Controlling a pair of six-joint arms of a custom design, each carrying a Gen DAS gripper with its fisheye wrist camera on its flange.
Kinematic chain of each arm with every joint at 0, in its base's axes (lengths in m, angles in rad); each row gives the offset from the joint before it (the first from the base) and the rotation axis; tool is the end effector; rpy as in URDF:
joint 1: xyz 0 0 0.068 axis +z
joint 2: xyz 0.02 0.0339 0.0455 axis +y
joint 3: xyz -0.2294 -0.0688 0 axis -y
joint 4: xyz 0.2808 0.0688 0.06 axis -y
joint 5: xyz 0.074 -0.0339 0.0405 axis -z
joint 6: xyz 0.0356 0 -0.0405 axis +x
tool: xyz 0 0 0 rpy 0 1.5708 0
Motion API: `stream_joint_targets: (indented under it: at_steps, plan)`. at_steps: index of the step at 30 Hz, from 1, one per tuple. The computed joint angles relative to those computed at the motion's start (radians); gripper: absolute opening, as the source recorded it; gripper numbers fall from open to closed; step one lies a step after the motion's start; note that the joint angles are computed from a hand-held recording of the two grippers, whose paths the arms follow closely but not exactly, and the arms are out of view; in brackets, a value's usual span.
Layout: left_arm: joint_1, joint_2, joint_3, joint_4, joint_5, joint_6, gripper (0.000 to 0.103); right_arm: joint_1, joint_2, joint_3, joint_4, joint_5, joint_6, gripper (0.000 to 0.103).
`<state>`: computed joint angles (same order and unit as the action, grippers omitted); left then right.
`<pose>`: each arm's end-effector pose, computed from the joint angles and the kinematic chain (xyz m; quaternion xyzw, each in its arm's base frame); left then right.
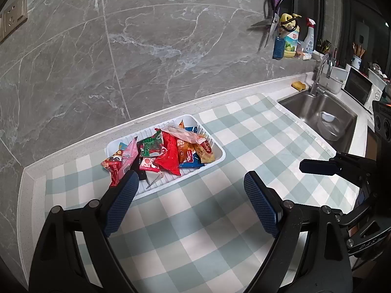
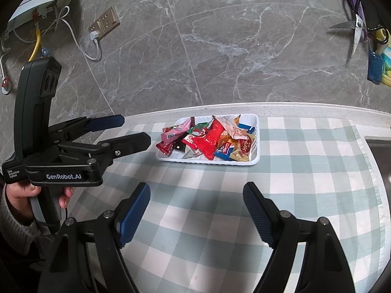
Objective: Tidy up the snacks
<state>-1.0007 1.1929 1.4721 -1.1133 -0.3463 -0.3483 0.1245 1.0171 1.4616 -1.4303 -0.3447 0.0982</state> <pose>0.1510 -0.2132 0.3822 0.2357 0.8904 -0.0960 0.3774 0.1835 0.0351 0.3939 -0.0619 0.9426 0.1948 0.2641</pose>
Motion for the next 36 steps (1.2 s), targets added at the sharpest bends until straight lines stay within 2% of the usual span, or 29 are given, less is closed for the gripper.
stream_joint_targets:
  at_steps: [27,36]
  plan:
    - [-0.011,0.015,0.017,0.003,-0.023,0.004,0.088,-0.014,-0.009,-0.01,0.001,-0.012,-0.009,0.082]
    - [-0.064,0.047,0.039,-0.029,-0.133,0.029,0.088,-0.011,-0.02,-0.014,-0.006,-0.01,0.0,0.082]
